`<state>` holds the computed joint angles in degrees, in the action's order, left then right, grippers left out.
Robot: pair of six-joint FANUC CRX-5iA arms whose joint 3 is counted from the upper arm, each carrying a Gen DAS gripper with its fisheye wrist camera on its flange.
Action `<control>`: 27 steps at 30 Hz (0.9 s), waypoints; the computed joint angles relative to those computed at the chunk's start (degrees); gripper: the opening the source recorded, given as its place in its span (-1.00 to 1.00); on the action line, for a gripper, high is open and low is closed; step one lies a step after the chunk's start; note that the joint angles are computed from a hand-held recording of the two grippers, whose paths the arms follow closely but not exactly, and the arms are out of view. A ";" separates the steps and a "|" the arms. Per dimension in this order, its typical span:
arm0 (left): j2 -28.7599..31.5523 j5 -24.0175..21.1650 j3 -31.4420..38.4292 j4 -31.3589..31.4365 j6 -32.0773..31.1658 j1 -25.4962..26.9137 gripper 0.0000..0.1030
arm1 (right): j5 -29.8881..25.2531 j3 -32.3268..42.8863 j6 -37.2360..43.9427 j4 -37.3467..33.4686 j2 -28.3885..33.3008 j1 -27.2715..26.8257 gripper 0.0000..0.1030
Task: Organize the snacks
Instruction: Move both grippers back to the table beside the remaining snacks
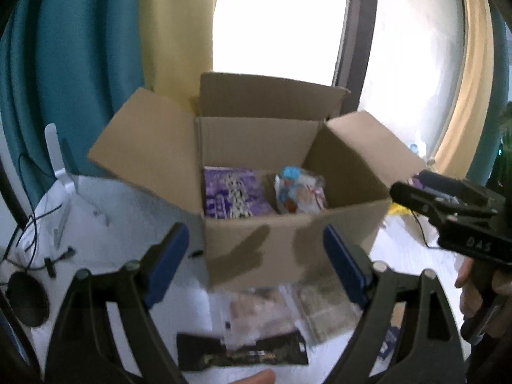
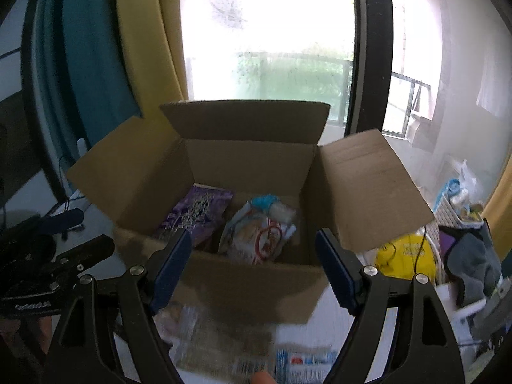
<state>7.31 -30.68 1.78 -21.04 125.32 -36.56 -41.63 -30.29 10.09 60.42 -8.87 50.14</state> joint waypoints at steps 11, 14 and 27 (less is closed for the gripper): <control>-5.95 0.07 -9.24 1.08 3.00 -4.24 0.69 | -6.89 -9.56 -4.54 -1.67 -9.32 8.14 0.59; -7.35 -2.05 -11.72 -0.54 6.61 -6.41 0.69 | -9.22 -12.53 -5.60 -3.47 -12.46 11.55 0.59; -10.95 -6.17 -20.78 -1.47 16.71 -12.22 0.69 | -16.83 -20.92 -15.65 -13.20 -19.50 27.68 0.59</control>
<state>-3.64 -36.85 -19.01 -22.52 142.03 -48.78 -58.46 -51.21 -5.56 47.22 -28.37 77.83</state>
